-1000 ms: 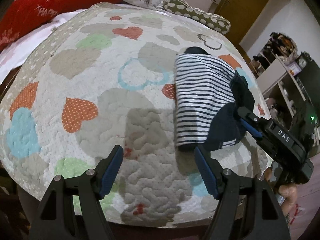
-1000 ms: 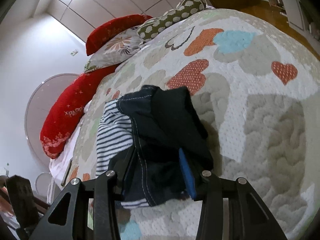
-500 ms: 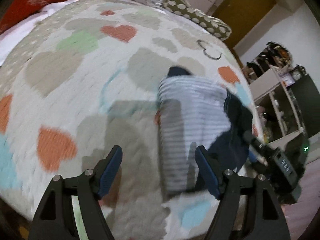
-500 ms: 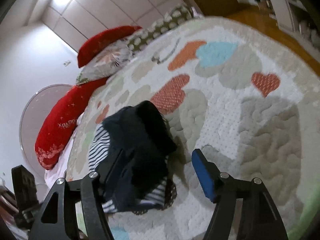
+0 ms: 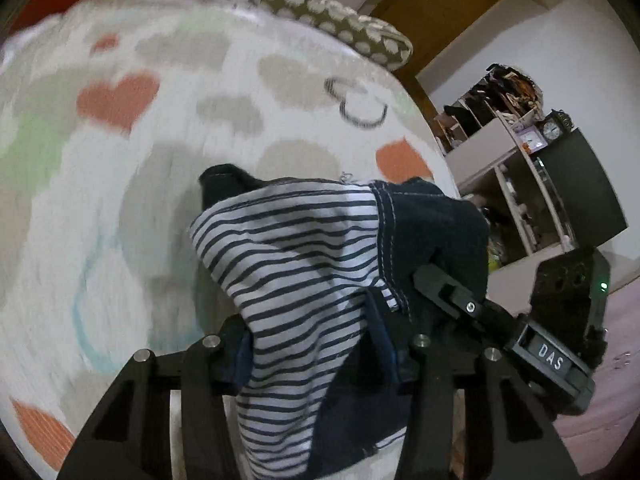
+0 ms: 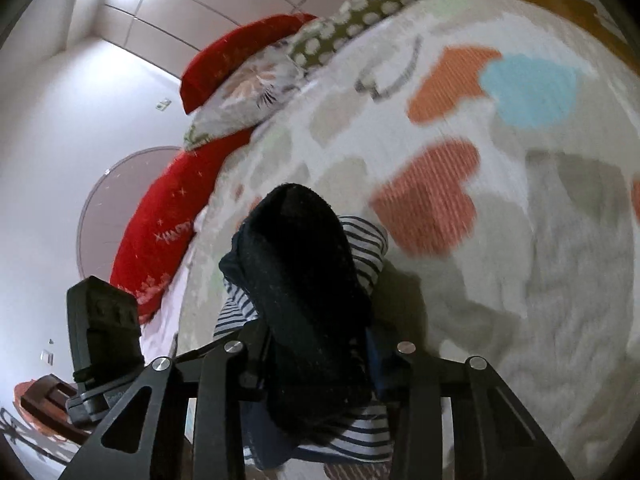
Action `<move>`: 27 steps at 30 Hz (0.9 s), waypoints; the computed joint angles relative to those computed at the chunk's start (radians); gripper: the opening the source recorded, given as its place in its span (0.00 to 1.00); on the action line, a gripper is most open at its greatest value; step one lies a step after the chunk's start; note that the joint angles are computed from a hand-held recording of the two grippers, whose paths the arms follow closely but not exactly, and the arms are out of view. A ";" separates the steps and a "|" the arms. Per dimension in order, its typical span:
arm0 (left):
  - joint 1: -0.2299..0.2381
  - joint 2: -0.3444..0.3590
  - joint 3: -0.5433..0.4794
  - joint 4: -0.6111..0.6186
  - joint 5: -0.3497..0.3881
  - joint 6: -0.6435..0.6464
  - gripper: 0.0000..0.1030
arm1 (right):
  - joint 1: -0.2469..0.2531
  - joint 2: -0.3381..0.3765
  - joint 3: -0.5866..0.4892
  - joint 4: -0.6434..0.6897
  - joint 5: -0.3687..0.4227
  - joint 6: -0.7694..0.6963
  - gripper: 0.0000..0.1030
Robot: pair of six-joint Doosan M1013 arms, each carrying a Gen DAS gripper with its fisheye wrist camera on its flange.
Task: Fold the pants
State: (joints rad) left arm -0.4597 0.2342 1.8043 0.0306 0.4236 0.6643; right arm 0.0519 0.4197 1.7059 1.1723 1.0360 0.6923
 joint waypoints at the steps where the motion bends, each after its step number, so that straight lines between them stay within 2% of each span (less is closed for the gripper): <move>1: 0.000 0.011 -0.025 0.070 0.024 -0.049 0.49 | 0.004 0.002 -0.013 0.004 -0.017 -0.001 0.38; 2: 0.002 0.019 -0.040 0.103 0.043 -0.068 0.53 | 0.006 0.006 -0.022 0.007 -0.028 0.002 0.38; 3: 0.002 0.030 -0.057 0.146 0.077 -0.094 0.61 | 0.009 0.011 -0.032 0.009 -0.042 0.008 0.38; 4: -0.002 0.044 -0.075 0.201 0.122 -0.139 0.62 | 0.011 0.015 -0.039 0.006 -0.059 0.019 0.42; 6: -0.009 0.056 -0.089 0.238 0.185 -0.172 0.62 | 0.028 0.018 -0.049 -0.067 -0.154 0.080 0.50; 7: -0.013 0.048 -0.077 0.244 0.177 -0.186 0.62 | 0.039 0.019 -0.055 -0.150 -0.207 0.140 0.53; 8: -0.018 0.039 -0.065 0.259 0.172 -0.209 0.62 | 0.037 0.019 -0.056 -0.181 -0.215 0.165 0.53; 10: -0.046 0.015 -0.042 0.350 0.186 -0.305 0.62 | 0.014 0.002 -0.028 -0.114 -0.217 0.123 0.53; 13: -0.096 -0.008 -0.011 0.476 0.213 -0.439 0.62 | -0.009 -0.063 0.045 0.058 -0.282 -0.031 0.53; 15: -0.106 -0.005 -0.002 0.451 0.209 -0.436 0.62 | -0.013 -0.073 0.049 0.095 -0.239 -0.061 0.53; 18: -0.102 0.021 -0.012 0.328 0.220 -0.335 0.62 | 0.000 -0.056 0.037 0.110 -0.149 -0.077 0.53; 21: -0.110 0.017 -0.005 0.330 0.224 -0.340 0.62 | 0.016 -0.005 0.002 0.026 -0.089 0.011 0.52; 23: -0.136 -0.005 0.004 0.437 0.242 -0.413 0.62 | 0.012 0.011 0.010 0.021 -0.116 0.065 0.46; 25: -0.176 -0.027 0.007 0.593 0.310 -0.518 0.67 | -0.006 -0.010 0.035 0.038 -0.129 0.069 0.47; 26: -0.199 -0.036 0.008 0.672 0.354 -0.578 0.69 | -0.007 -0.030 0.048 0.018 -0.168 0.075 0.50; 27: -0.234 -0.044 0.009 0.782 0.435 -0.667 0.76 | -0.012 -0.050 0.063 0.016 -0.196 0.061 0.51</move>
State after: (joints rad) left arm -0.6939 0.1897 1.8130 0.8124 0.8584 -0.0032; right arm 0.0404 0.3701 1.7692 1.1881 0.8403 0.7530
